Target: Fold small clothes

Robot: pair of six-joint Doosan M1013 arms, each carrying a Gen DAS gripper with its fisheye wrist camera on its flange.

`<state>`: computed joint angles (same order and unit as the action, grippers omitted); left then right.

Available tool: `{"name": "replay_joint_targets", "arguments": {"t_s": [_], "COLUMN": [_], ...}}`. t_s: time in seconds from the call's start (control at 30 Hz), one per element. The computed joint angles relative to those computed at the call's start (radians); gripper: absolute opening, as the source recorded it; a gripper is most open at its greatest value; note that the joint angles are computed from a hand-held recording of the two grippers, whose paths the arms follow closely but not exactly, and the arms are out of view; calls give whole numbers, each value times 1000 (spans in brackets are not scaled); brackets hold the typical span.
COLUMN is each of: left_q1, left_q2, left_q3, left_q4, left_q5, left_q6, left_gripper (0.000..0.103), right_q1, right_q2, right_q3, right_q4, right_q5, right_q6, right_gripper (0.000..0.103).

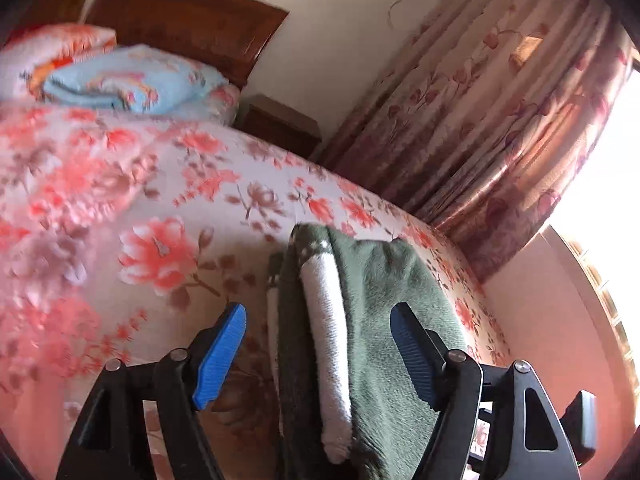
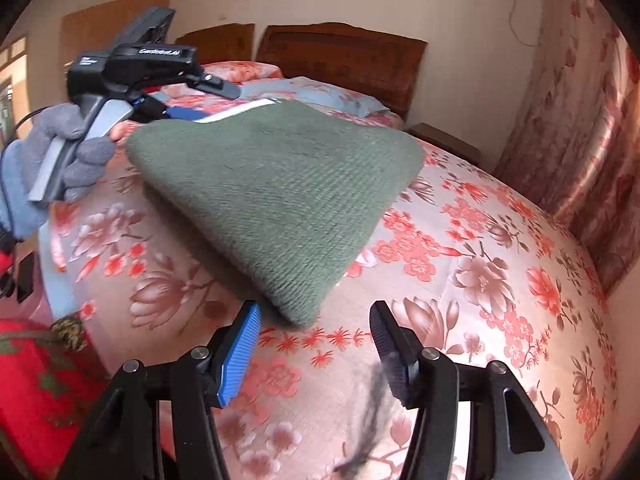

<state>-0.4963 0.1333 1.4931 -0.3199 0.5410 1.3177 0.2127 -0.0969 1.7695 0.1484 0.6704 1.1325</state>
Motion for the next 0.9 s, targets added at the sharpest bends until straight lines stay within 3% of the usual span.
{"name": "replay_joint_targets", "arguments": {"t_s": [0.07, 0.17, 0.23, 0.33, 0.43, 0.5, 0.53, 0.63, 0.73, 0.83, 0.9], "left_q1": [-27, -81, -129, -162, -164, -164, -166, -163, -152, -171, -183], "left_q2": [-38, -65, -63, -38, -4, -2, -8, -27, -32, -18, -16], "left_q3": [21, 35, 32, 19, 15, 36, 44, 51, 58, 57, 54], "left_q4": [53, 84, 212, 299, 327, 345, 345, 302, 219, 315, 368], "left_q5": [-29, -23, -7, 30, 75, 57, 48, 37, 21, 46, 56], "left_q6": [34, 119, 88, 65, 23, 17, 33, 61, 104, 77, 62], "left_gripper": [103, 103, 103, 103, 103, 103, 103, 103, 103, 103, 103], "right_q1": [-22, -42, -47, -16, -9, 6, 6, 7, -1, 11, 18], "right_q2": [-30, -53, -44, -7, 40, 68, 58, 54, 40, 60, 56], "right_q3": [13, 18, 5, -29, -62, -67, -47, -59, -51, -66, -44], "right_q4": [118, 276, 357, 253, 234, 145, 168, 136, 202, 141, 118], "right_q5": [-20, -82, -97, -130, -75, -44, -85, -61, -100, -55, -87], "right_q6": [-110, -227, -273, -189, -159, -122, -162, -128, -166, -131, -161], "right_gripper": [57, 46, 41, 34, 34, 35, 34, 34, 34, 34, 35]}}
